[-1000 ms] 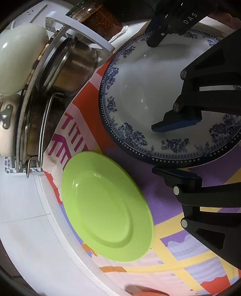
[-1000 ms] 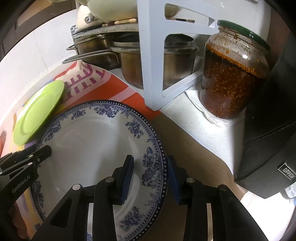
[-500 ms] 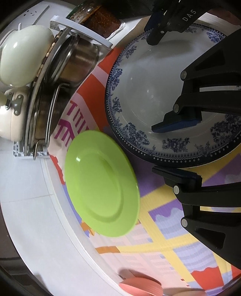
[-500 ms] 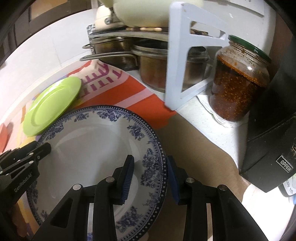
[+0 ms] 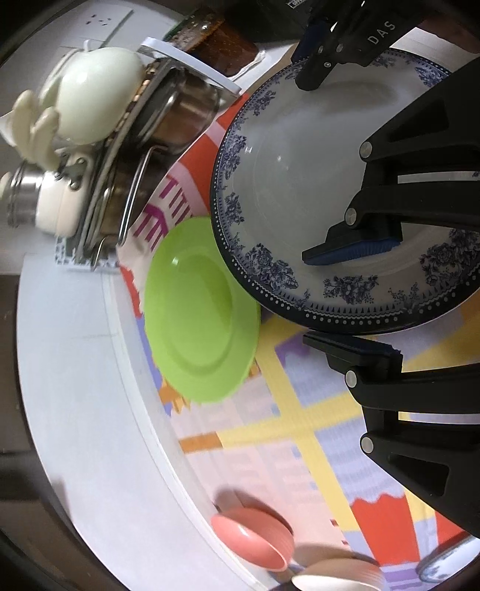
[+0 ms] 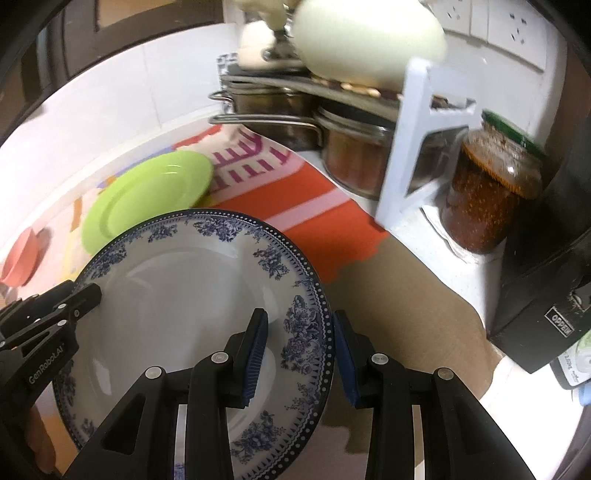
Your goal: Organize plates and bowls
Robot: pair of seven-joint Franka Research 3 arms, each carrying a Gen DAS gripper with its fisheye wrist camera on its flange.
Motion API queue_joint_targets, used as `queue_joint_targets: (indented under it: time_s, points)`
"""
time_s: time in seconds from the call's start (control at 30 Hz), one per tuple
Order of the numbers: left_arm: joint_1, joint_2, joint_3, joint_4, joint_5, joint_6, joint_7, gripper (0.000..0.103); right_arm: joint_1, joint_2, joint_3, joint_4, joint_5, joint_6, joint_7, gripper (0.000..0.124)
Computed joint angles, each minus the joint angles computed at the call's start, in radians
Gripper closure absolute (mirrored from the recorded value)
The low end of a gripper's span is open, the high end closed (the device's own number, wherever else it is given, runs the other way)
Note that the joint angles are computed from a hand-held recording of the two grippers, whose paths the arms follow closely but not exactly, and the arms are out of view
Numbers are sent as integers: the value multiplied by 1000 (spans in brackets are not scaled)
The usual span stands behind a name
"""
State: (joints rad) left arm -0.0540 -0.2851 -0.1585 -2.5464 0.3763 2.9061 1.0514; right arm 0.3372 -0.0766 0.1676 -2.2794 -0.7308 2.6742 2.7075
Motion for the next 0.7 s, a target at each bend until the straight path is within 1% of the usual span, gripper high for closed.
queue_joint_targets:
  time_s: [0.1, 0.17, 0.3, 0.7]
  points:
    - [-7, -48, 32, -36, -26, -1, 30, 67, 14, -5, 15, 9, -13, -13, 15, 87]
    - [-1, -73, 41, -54, -34, 2, 44, 67, 23, -6, 22, 17, -13, -22, 16, 87]
    - [-2, -136, 76, -95, -69, -6, 92, 67, 44, -9, 38, 36, -23, -43, 29, 87]
    - [59, -326, 136, -212, -115, -27, 182, 67, 115, -3, 74, 88, -38, -76, 56, 87]
